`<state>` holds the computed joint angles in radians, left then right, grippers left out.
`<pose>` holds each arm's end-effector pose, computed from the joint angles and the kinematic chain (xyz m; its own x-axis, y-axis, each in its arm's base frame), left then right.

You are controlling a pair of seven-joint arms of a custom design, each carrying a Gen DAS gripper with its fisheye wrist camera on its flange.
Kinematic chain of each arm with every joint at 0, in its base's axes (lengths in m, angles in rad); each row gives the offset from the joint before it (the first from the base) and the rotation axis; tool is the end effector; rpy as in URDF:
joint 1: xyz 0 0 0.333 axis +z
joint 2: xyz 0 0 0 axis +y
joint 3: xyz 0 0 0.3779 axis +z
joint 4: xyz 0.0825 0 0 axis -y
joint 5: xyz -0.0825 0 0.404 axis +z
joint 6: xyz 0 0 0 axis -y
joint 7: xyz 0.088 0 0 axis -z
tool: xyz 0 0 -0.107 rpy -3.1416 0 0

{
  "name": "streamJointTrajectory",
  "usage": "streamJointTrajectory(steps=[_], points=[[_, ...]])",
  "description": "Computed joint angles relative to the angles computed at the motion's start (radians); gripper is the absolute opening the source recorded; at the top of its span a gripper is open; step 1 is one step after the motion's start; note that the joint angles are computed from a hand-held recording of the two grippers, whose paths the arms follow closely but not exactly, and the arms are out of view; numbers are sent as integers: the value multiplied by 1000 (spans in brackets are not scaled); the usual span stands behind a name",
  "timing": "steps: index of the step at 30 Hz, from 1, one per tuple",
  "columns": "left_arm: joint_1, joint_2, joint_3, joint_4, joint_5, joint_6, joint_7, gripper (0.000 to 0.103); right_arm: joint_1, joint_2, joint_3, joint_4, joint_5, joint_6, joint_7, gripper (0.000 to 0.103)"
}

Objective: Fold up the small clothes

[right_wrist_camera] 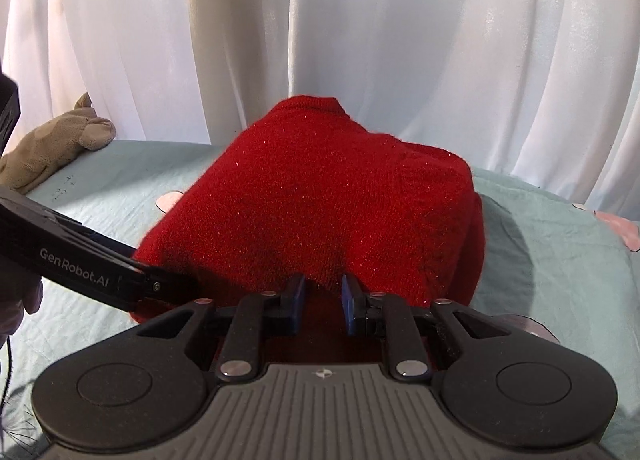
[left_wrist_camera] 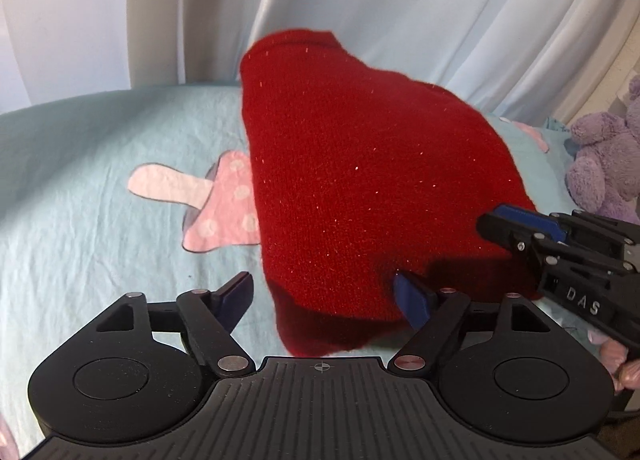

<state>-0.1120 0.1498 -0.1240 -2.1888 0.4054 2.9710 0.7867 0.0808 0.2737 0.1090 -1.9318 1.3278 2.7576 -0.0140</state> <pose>0.5935 -0.1677 0.4360 0.1128 -0.9746 0.1934 -0.7941 -0.2054 -0.5720 0.6645 0.0809 0.4309 0.5997 -0.7981 -0.0572 -0.5159 -0.3310 -0.7901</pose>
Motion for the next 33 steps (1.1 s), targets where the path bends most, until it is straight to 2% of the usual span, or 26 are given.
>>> streamJointTrajectory(steps=[2, 5, 7, 11, 14, 15, 17, 19, 20, 22, 23, 25, 26, 27, 28, 29, 30, 31, 33], points=[[-47, -29, 72, 4, 169, -2, -148, 81, -14, -12, -3, 14, 26, -27, 20, 17], [-37, -33, 90, 37, 306, -1, -282, 84, -4, 6, -10, 61, 33, 1, 58, 25], [-14, 8, 68, 90, 287, -26, -250, 85, 17, 41, -8, 105, -15, 59, 96, 26], [-5, 116, 51, 198, 238, -90, -194, 85, 21, 124, 5, 198, -157, 68, 208, 26], [-23, 153, 82, 208, 245, -38, -224, 91, 72, 189, -44, 242, -339, 111, 386, 26], [-35, 166, 99, 211, 261, -26, -237, 93, 71, 206, -40, 246, -367, 136, 401, 26], [-62, 189, 139, 214, 298, 7, -282, 99, 16, 237, 40, 256, -311, 205, 308, 27], [-26, 192, 116, 194, 253, 61, -264, 100, -10, 260, 67, 277, -315, 214, 336, 27], [-10, 182, 105, 176, 224, 79, -251, 99, -17, 262, 65, 285, -333, 189, 379, 27], [17, 144, 85, 122, 176, 126, -214, 91, -68, 251, 104, 285, -322, 140, 409, 29], [-4, 119, 108, 93, 165, 139, -204, 89, -100, 234, 129, 272, -294, 118, 401, 30], [-114, 50, 236, 28, 306, 165, -334, 87, -150, 180, 166, 219, -206, 95, 351, 31], [-146, 21, 271, -2, 360, 175, -373, 87, -177, 145, 183, 186, -128, 85, 296, 34], [-149, -9, 270, -37, 391, 182, -394, 87, -202, 110, 192, 150, -49, 66, 260, 47], [-125, -32, 237, -72, 384, 193, -377, 87, -223, 76, 187, 114, 11, 25, 268, 67], [-93, -49, 191, -103, 351, 201, -332, 88, -239, 48, 173, 79, 42, -28, 311, 73], [-77, -59, 158, -121, 344, 185, -307, 88, -254, 25, 156, 45, 64, -85, 358, 75], [-92, -59, 160, -117, 407, 158, -342, 88, -269, 11, 135, 19, 74, -147, 414, 75], [-143, -37, 187, -72, 628, 78, -510, 86, -287, 3, 97, -25, 84, -263, 541, 76]])
